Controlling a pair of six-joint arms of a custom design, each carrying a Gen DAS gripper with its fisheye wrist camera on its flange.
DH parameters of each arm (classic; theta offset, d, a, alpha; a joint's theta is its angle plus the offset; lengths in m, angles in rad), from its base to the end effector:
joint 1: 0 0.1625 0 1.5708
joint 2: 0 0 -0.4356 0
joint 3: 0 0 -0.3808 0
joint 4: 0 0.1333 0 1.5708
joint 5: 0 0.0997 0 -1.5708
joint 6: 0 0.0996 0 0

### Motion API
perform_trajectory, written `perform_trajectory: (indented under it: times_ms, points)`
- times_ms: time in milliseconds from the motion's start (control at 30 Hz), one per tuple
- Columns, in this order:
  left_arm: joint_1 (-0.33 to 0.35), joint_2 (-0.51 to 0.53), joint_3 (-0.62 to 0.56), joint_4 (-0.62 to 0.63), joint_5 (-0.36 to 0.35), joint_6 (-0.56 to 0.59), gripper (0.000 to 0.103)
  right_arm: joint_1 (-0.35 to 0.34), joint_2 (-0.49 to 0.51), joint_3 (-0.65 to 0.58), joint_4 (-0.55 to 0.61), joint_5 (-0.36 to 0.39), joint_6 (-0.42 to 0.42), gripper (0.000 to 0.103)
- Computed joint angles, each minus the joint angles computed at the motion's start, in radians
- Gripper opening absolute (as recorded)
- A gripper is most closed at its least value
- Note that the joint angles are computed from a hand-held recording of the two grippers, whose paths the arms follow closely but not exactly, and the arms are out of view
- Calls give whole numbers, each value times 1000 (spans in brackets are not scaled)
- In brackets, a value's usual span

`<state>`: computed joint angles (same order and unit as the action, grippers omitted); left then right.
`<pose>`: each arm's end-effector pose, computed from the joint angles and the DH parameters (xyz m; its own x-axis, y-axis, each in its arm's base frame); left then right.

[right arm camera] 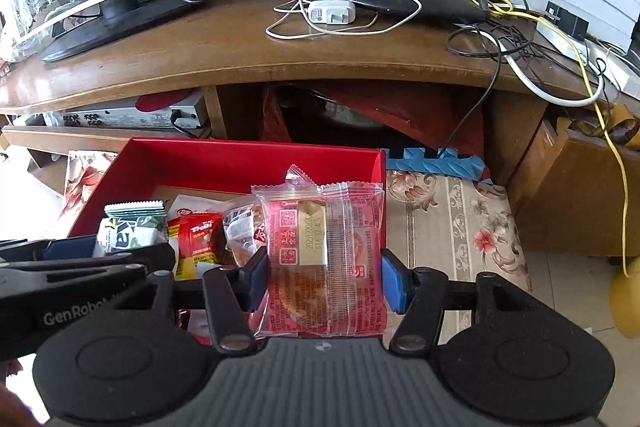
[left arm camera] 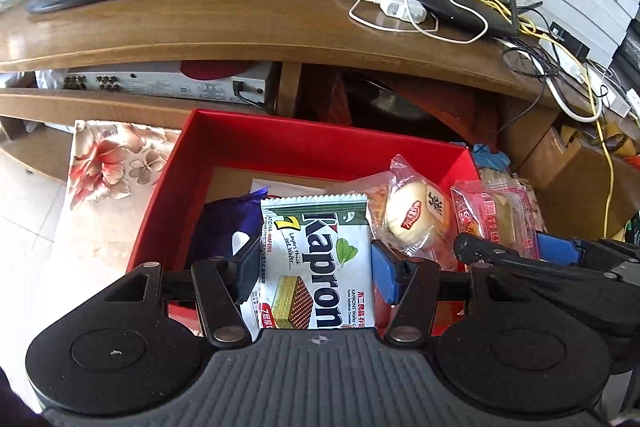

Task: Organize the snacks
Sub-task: 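Lift both held packets and carry them over the red box, then lower both packets into the red box and open both tools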

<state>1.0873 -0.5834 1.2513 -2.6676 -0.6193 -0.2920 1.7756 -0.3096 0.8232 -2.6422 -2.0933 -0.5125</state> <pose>-0.1715 -0.7878 0.1555 -0.7646 -0.2605 -0.5895 0.2116 0.7625 -0.6114 0.2602 -0.8415 0.0877 -0.7017 -0.3355 0.6286 -0.5928 0.7644 -0.2537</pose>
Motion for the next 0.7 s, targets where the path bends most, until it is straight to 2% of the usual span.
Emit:
perform_trajectory:
  times_ms: [700]
  points:
    - [25,37,-64,87,32,-24,64,-4,86,-126,75,-44,-7,55]
